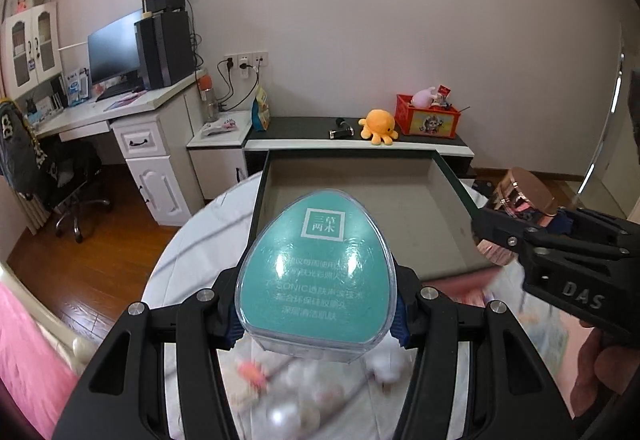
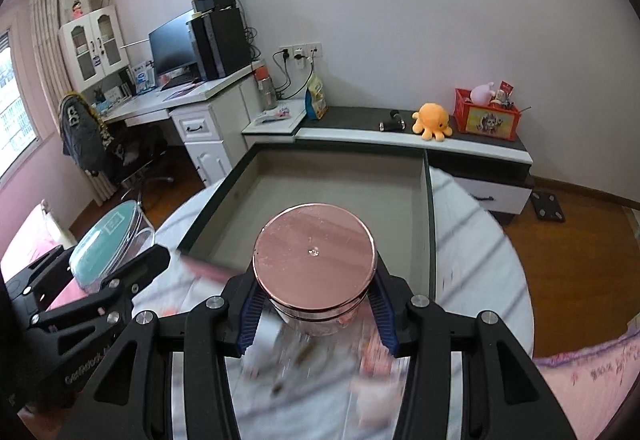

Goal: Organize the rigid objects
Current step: 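Lower the teal case into the tray box with the left tool while the right tool places the jar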

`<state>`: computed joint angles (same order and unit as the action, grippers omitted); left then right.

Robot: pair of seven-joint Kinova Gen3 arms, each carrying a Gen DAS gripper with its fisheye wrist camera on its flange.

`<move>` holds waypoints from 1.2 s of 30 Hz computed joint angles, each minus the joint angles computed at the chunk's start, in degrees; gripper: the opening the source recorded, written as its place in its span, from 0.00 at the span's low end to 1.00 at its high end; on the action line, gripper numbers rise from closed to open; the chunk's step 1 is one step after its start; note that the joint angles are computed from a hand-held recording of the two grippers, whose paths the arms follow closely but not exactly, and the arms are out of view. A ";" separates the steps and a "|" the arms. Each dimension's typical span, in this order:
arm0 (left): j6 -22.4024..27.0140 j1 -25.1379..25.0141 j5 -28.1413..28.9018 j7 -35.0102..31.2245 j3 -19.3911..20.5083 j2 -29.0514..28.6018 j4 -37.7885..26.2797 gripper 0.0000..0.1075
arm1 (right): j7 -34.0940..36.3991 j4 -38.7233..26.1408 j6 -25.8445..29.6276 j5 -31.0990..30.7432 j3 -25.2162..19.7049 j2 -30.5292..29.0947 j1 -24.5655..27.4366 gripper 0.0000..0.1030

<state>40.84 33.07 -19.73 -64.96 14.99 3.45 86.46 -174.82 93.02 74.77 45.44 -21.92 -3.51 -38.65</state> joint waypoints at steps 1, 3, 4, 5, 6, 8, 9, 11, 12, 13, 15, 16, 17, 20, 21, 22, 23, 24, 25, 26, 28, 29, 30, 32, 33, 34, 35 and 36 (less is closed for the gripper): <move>0.53 0.06 -0.41 -0.07 0.04 1.63 -1.67 0.52 | 1.40 -0.20 -1.51 -0.55 1.23 0.37 0.89 0.47; 1.58 0.72 -0.83 -0.23 -0.54 4.79 -4.88 0.52 | 3.33 -0.61 -3.22 -1.38 2.82 1.38 2.20 0.47; 2.08 1.12 -0.77 -0.62 -1.01 6.22 -6.33 0.52 | 4.18 -0.45 -4.34 -2.15 3.66 1.83 2.86 0.47; 3.00 1.54 -0.49 -1.15 -1.48 8.08 -8.20 0.52 | 5.30 -0.36 -5.98 -3.31 4.78 2.35 3.78 0.47; 3.53 1.94 0.01 -1.70 -2.00 9.56 -9.57 0.52 | 6.19 -0.18 -7.24 -4.36 5.65 2.69 4.54 0.47; 5.01 2.76 1.14 -2.81 -3.03 12.41 -12.28 0.52 | 8.43 -0.07 -9.30 -6.68 7.35 4.08 6.12 0.47; 6.06 2.67 2.46 -4.01 -3.25 14.12 -13.91 0.52 | 9.61 0.11 -10.26 -8.02 8.09 4.52 6.78 0.47; 7.49 3.47 3.50 -5.06 -4.33 16.60 -16.16 0.52 | 12.44 0.38 -12.21 -11.44 9.62 5.88 8.31 0.47; 8.00 3.92 3.85 -5.33 -4.87 17.32 -16.71 0.52 | 13.15 0.38 -12.46 -12.38 10.02 6.23 8.59 0.47; 9.16 3.92 4.67 -6.12 -5.08 18.59 -18.04 0.52 | 13.97 0.50 -12.89 -13.45 10.48 6.55 9.00 0.48; 10.04 4.09 6.05 -7.26 -5.53 19.57 -18.94 0.52 | 14.73 0.96 -13.63 -14.92 11.20 6.79 9.59 0.48; 10.60 4.53 6.12 -7.41 -5.95 19.89 -19.28 0.52 | 14.85 1.06 -13.62 -15.34 11.43 6.91 9.77 0.48; 10.92 5.10 5.86 -7.25 -6.48 20.03 -19.45 0.56 | 15.27 0.95 -13.54 -15.63 11.59 7.03 9.89 0.48; 11.31 7.97 2.42 -4.47 -8.94 19.81 -19.45 0.76 | 14.20 0.80 -12.18 -14.20 11.44 6.86 9.38 0.59; 10.89 8.88 0.87 -2.86 -9.78 19.34 -18.79 0.79 | 14.09 0.61 -11.89 -14.09 11.46 6.89 9.34 0.64; 10.32 8.90 0.25 -2.07 -9.90 18.73 -17.98 0.84 | 13.92 0.54 -11.75 -14.17 11.52 6.78 9.37 0.67; 9.27 8.50 0.22 -1.51 -9.77 17.79 -16.77 0.92 | 12.96 0.93 -11.44 -13.96 11.50 6.36 9.30 0.77; 8.53 7.72 0.60 -1.66 -9.33 17.11 -15.89 0.96 | 12.73 0.60 -11.30 -13.92 11.49 6.49 9.38 0.84; 7.40 7.33 0.61 -1.31 -9.12 16.11 -14.62 0.96 | 12.61 0.88 -11.76 -14.25 11.47 6.06 9.49 0.84; 6.83 7.22 0.14 -0.93 -9.03 15.37 -13.85 0.96 | 12.58 1.21 -12.15 -14.91 11.40 5.49 9.67 0.85; 6.46 8.01 -2.15 0.82 -9.12 13.90 -12.49 0.96 | 11.28 0.87 -10.93 -14.11 10.66 5.26 9.18 0.88; 6.21 8.34 -3.26 1.81 -9.08 12.92 -11.60 0.96 | 9.93 1.07 -10.39 -13.13 10.16 4.86 8.71 0.92; 5.72 8.54 -4.28 2.88 -8.96 11.77 -10.44 0.96 | 8.94 1.11 -10.06 -12.37 9.78 4.62 8.43 1.00; 3.98 8.09 -5.27 4.70 -8.22 9.01 -7.58 0.96 | 5.76 1.27 -8.31 -9.83 8.43 3.71 7.26 1.00; 2.79 7.52 -5.35 5.37 -7.64 7.39 -5.93 0.96 | 4.37 1.41 -7.61 -8.86 7.67 3.02 6.65 1.00; 1.99 7.03 -5.61 6.10 -7.03 5.81 -4.43 0.96 | 3.91 1.26 -7.37 -8.48 7.25 2.64 6.46 1.00; 1.51 6.52 -5.89 6.70 -6.41 4.57 -3.35 0.96 | 2.81 1.41 -6.80 -7.62 6.39 1.91 5.89 1.00; 1.01 5.98 -6.20 7.29 -5.81 3.37 -2.26 0.96 | 1.42 1.31 -5.54 -6.37 5.30 1.55 5.23 1.00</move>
